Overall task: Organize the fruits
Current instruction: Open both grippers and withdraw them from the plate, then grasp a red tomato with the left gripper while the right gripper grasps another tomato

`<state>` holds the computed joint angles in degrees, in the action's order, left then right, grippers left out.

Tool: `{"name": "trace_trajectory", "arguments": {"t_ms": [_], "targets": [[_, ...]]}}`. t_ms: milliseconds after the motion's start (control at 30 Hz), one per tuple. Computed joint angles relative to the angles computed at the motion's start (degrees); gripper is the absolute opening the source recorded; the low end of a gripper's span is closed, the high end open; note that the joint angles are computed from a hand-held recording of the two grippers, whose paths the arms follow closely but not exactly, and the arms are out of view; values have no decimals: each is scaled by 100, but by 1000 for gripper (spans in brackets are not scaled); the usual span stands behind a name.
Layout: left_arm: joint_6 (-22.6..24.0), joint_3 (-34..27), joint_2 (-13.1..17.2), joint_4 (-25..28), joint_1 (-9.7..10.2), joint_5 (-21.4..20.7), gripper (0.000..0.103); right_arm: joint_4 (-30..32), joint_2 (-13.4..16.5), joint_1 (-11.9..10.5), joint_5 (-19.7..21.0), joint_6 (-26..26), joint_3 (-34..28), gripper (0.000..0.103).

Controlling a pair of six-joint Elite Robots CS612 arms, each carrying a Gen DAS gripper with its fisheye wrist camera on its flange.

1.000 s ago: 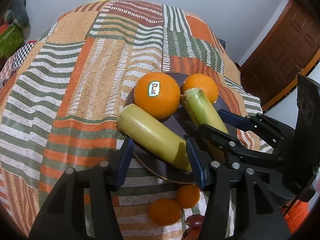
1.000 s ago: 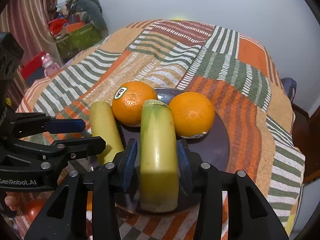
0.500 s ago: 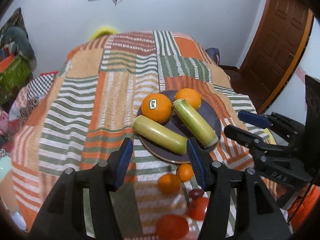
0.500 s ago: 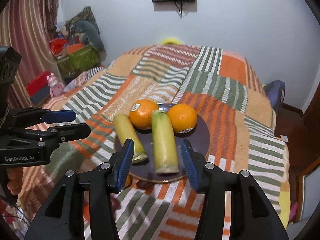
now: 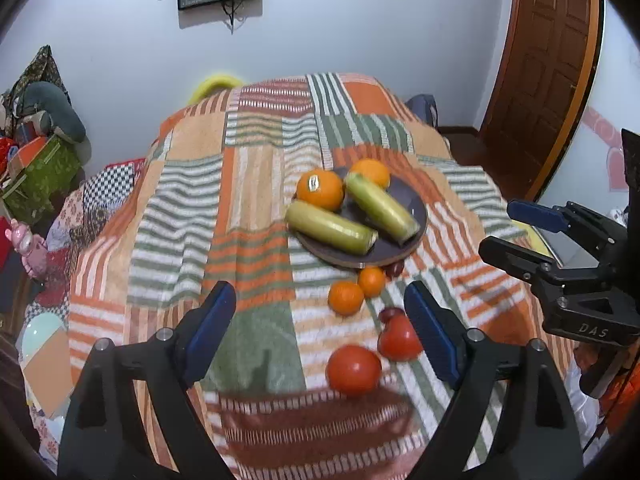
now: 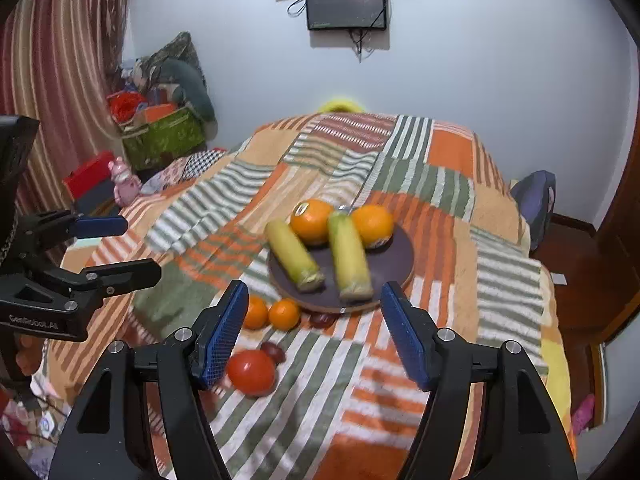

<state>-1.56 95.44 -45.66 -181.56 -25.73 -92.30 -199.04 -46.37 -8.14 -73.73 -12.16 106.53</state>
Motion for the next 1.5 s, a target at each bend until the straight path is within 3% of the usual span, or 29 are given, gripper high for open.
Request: {"name": "trace_trajectory", "arguments": {"t_ms": [367,533,900,1100,1333,1500], "targets": [[-29,234,9,282,60,-166,87,282,80,81,97,-48,162,67],[113,217,60,506,62,-312,75,561,201,125,136,-64,72,67],[194,47,235,899,70,-541,71,1377,444,141,404,-123,-251,66],[128,-90,313,1106,84,-664,71,1628,498,91,822,-288,-337,43],[246,-170,378,1122,23,-757,71,1473,428,23,762,-324,-219,42],[344,-274,439,1248,-27,-697,58,1245,353,-91,650,-190,-89,42]]}}
